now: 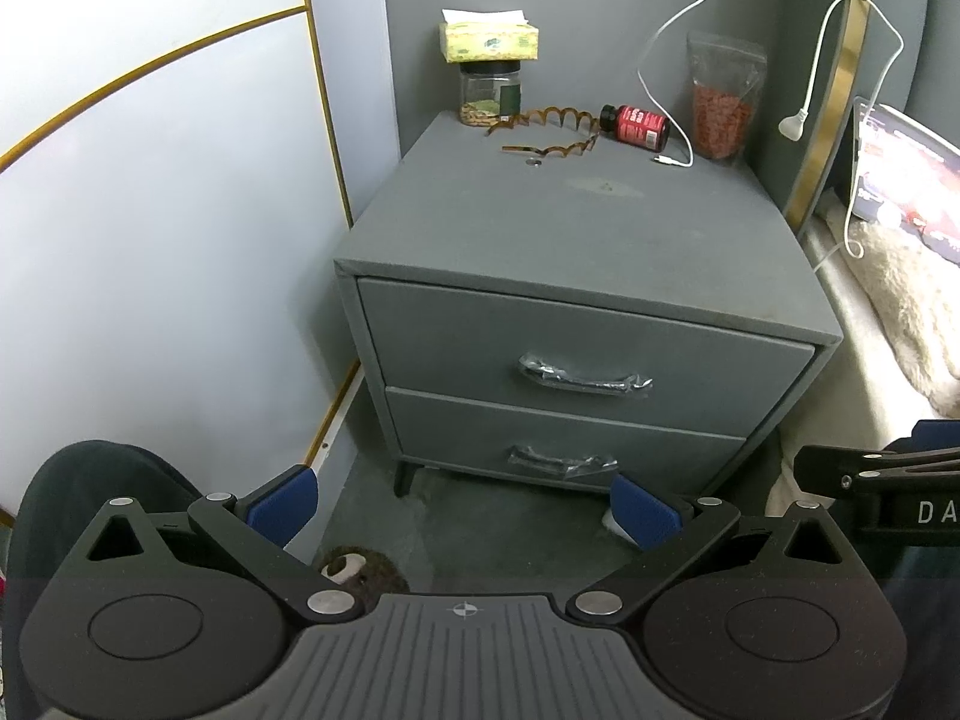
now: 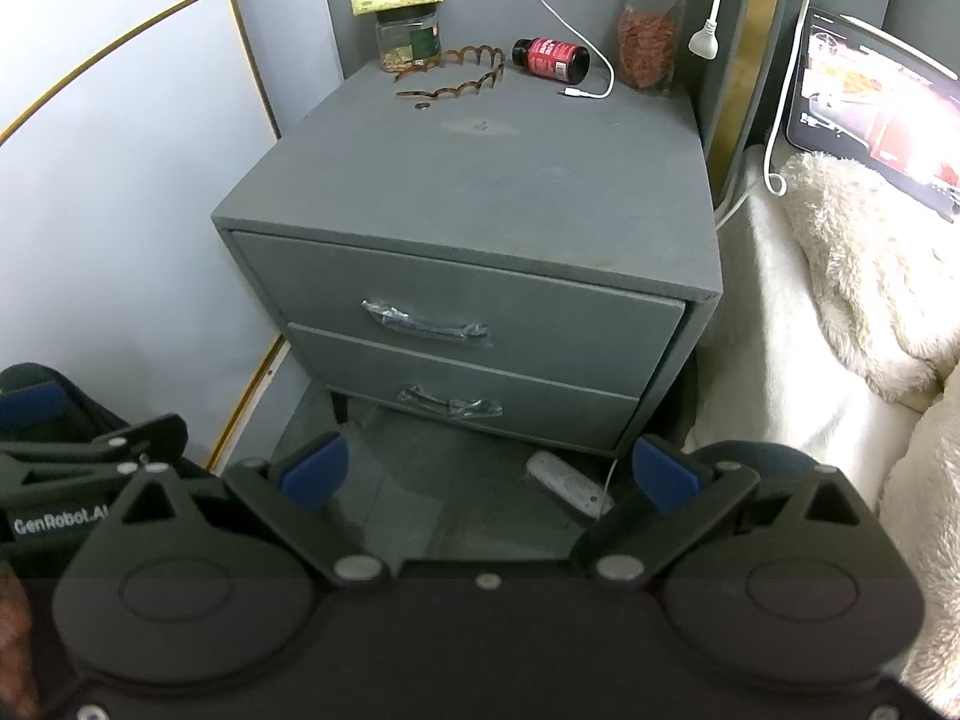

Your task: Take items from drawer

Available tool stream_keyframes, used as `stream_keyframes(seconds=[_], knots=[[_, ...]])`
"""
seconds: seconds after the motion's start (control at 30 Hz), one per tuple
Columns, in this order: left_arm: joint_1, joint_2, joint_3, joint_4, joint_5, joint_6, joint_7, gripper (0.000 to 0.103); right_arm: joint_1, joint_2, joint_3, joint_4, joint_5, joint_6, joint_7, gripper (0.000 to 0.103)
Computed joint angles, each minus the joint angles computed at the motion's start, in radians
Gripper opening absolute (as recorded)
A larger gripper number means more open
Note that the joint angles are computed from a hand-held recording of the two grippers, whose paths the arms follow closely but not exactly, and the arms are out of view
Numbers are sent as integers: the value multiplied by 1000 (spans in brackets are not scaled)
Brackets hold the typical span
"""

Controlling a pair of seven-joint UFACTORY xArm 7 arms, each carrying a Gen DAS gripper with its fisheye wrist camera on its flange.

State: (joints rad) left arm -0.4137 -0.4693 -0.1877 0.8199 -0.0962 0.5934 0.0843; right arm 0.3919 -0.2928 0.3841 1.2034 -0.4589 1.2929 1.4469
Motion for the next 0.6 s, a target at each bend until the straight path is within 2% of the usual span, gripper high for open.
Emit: stream_keyframes(seconds=[0.1, 0.17, 0.47, 0.6], knots=[[0, -1, -1, 0, 1, 1, -4, 103, 1, 1, 0, 1, 0, 0, -1, 103], [8, -21, -22, -16, 11, 1, -42, 103, 1, 2, -1, 2, 0, 0, -2, 103], [-6, -15, -15, -7, 19, 13, -50, 103, 0, 0, -7, -4, 5, -10, -5, 103], [4, 6, -35, 19, 48, 17, -64, 103, -6, -14, -8, -8, 8, -11, -6, 103]])
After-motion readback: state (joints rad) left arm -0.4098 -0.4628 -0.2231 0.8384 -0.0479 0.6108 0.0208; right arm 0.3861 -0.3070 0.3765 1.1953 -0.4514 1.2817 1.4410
